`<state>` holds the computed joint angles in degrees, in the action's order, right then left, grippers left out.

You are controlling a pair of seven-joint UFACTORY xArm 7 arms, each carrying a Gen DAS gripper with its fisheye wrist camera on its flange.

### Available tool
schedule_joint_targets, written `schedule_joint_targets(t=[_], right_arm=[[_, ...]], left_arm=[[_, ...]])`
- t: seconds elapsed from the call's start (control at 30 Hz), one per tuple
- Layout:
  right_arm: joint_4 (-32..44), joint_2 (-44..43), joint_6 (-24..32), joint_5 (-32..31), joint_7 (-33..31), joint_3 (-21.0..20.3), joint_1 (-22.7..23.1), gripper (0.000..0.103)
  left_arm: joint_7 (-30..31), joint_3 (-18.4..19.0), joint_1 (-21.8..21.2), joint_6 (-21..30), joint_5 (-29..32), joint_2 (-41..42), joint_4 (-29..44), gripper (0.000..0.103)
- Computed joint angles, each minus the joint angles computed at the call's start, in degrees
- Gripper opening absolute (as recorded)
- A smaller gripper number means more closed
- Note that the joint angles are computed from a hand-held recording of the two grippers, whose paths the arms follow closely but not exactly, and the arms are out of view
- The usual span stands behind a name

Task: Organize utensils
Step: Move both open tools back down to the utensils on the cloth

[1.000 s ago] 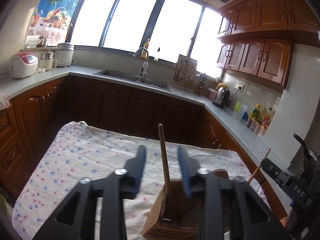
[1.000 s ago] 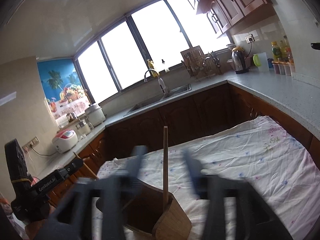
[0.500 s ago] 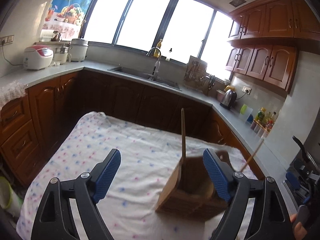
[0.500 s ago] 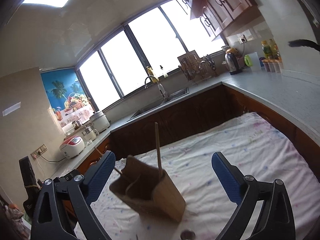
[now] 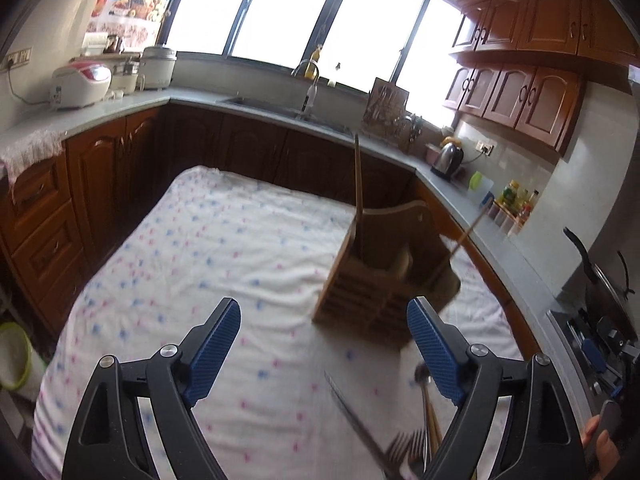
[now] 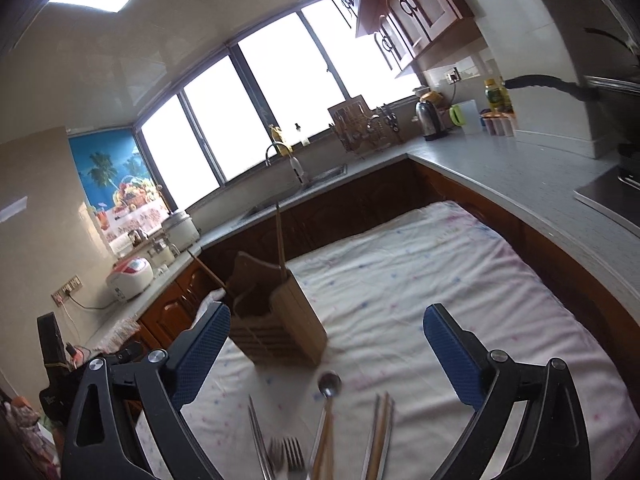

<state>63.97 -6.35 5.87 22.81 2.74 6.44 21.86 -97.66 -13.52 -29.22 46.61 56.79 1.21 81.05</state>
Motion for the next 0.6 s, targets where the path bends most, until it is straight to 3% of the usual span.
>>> schedule_joint_targets(t=[0.27,0.6], right_arm=[[-10.3,-8.2,1.8,-4.6,4.2,0.2,-0.4,0.098],[-16.5,-12.0,3.7,-5.7,6.3,-1.4,1.9,0.098]], left_arm=[[-1.1,-2.7,-1.3,2.4,-4.9,-3.2,-3.5,0.085],[-1.0,-4.9,-2.5,4.9,-9.9,-3.5,-4.6,0.085]])
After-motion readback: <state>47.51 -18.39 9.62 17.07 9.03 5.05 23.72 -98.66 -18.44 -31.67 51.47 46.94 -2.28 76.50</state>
